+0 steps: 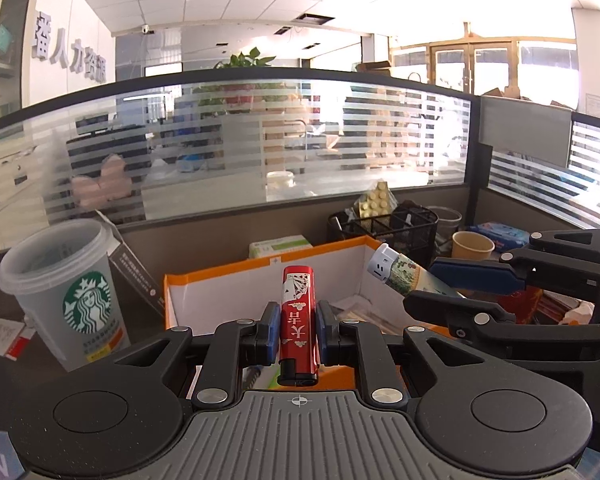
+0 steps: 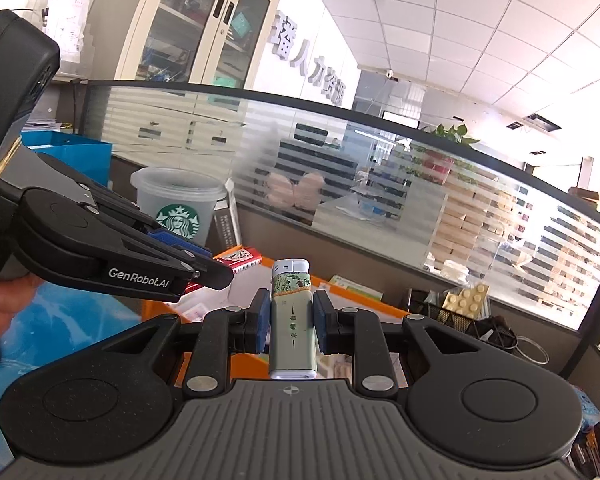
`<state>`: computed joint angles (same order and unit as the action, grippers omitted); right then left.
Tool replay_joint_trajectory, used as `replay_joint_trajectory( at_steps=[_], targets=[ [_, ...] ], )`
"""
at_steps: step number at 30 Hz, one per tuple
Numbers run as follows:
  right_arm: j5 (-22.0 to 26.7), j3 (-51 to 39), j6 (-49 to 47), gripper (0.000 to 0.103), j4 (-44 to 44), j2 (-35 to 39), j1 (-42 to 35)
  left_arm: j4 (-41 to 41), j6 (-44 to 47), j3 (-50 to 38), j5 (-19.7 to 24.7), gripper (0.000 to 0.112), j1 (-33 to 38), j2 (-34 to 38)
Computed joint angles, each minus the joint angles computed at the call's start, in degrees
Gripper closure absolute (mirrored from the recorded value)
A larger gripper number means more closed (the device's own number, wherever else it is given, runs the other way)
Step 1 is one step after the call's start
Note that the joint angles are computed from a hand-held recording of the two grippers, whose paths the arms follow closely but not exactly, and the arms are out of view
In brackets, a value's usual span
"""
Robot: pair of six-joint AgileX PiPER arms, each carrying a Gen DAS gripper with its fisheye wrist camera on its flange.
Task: Organize rigid objects
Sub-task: 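Lift and carry the red stick and lighter over the orange box, lowering them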
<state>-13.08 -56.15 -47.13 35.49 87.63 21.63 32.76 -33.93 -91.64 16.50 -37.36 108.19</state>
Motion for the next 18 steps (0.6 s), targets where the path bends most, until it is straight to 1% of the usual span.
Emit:
replay_joint_trajectory(
  at_steps=[6,11,14,18],
  targets=[
    [1.3,-3.7,2.8,0.082,-3.4,2.9,-2.5,-7.7,8.5,-9.3,3.5,0.096,1.0,5.9],
    [3.1,-7.7,4.5,0.082,-5.6,6.3,-4.4,-13.1,14.2,-17.8,7.5,0.096,1.8,11.5],
    [4.1,-10.4,3.6,0.082,-4.9,8.5,-5.2,-15.9,17.0,-24.6,10.9,0.096,2.3,15.7],
    [5.3,-14.2,-2.4,0.082,0.1,11.9,-5.6,-18.1,19.1,-33.5,15.8,0.096,2.8,21.4]
  ],
)
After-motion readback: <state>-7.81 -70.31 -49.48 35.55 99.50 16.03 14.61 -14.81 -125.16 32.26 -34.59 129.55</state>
